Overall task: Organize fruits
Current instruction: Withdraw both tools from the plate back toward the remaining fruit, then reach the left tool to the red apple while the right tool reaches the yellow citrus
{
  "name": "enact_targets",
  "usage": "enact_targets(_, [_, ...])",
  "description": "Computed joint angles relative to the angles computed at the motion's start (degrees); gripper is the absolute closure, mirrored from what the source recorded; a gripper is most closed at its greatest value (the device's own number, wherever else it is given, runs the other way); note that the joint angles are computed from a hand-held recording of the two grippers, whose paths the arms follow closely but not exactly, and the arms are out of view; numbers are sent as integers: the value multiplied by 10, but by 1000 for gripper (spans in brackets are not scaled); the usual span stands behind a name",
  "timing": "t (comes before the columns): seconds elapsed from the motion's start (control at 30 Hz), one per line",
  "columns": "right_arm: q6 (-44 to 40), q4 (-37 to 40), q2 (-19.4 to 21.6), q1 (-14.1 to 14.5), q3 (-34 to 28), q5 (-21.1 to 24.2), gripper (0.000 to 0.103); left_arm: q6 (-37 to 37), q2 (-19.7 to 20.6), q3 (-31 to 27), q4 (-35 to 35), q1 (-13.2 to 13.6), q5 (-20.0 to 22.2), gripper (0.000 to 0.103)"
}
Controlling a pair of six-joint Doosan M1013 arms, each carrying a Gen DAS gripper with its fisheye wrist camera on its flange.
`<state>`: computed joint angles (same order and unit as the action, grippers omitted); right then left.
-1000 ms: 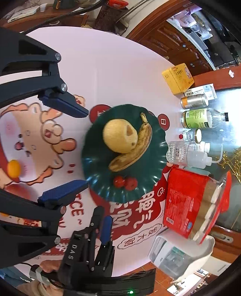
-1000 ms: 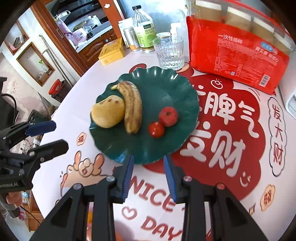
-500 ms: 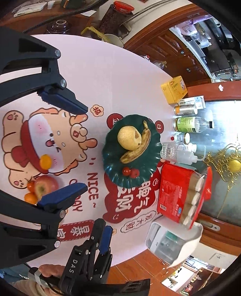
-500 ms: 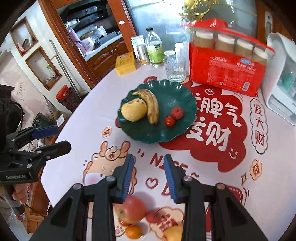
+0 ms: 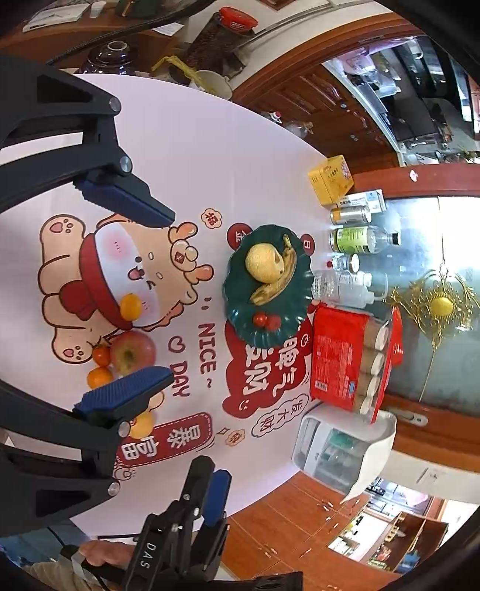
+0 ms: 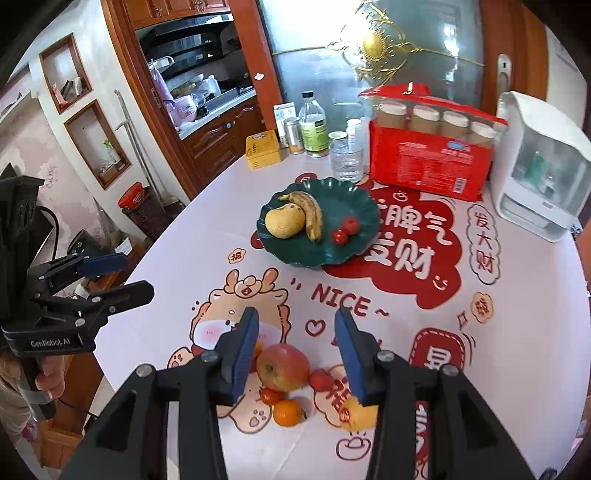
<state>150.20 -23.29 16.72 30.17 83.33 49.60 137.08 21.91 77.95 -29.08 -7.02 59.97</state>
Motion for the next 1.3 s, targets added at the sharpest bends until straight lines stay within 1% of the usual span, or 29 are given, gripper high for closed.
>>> enact_targets(0.1, [33,-24,-9,12,10,9,59,21,-14,23,-12,2,-9,26])
enact_targets(0.17, [56,-43,-12,20,16,19,59,36,-23,42,-19,2,-19,23])
enact_targets(0.3, [104,-73,-20,33,36,40,54,69,-35,76,-33,-1,-42,22])
enact_targets(0.4, [133,-73,-24,35,54,47,53,75,-36,94,-36,-5,-50,22])
enact_targets(0.5, [158,-72,-25,38,71,57,53,72,-30,101,-39,-9,-40,22])
enact_targets(0.57, [170,-68,-25,40,81,61,52,67,-26,107,-32,-14,-43,22])
enact_targets(0.67, [187,-48,-27,38,100,56,52,58,-21,116,-20,-22,-51,22])
enact_targets(0.83, [184,-20,-21,36,115,54,52,30,-7,118,-2,-37,-42,22])
enact_targets(1.0, [156,6,-12,31,121,36,52,12,3,120,20,-56,-49,22])
enact_targets(1.2, [121,28,0,20,122,13,52,-7,14,117,50,-76,-69,22])
enact_targets(1.3, [102,42,6,14,122,4,52,-24,23,112,66,-83,-67,22])
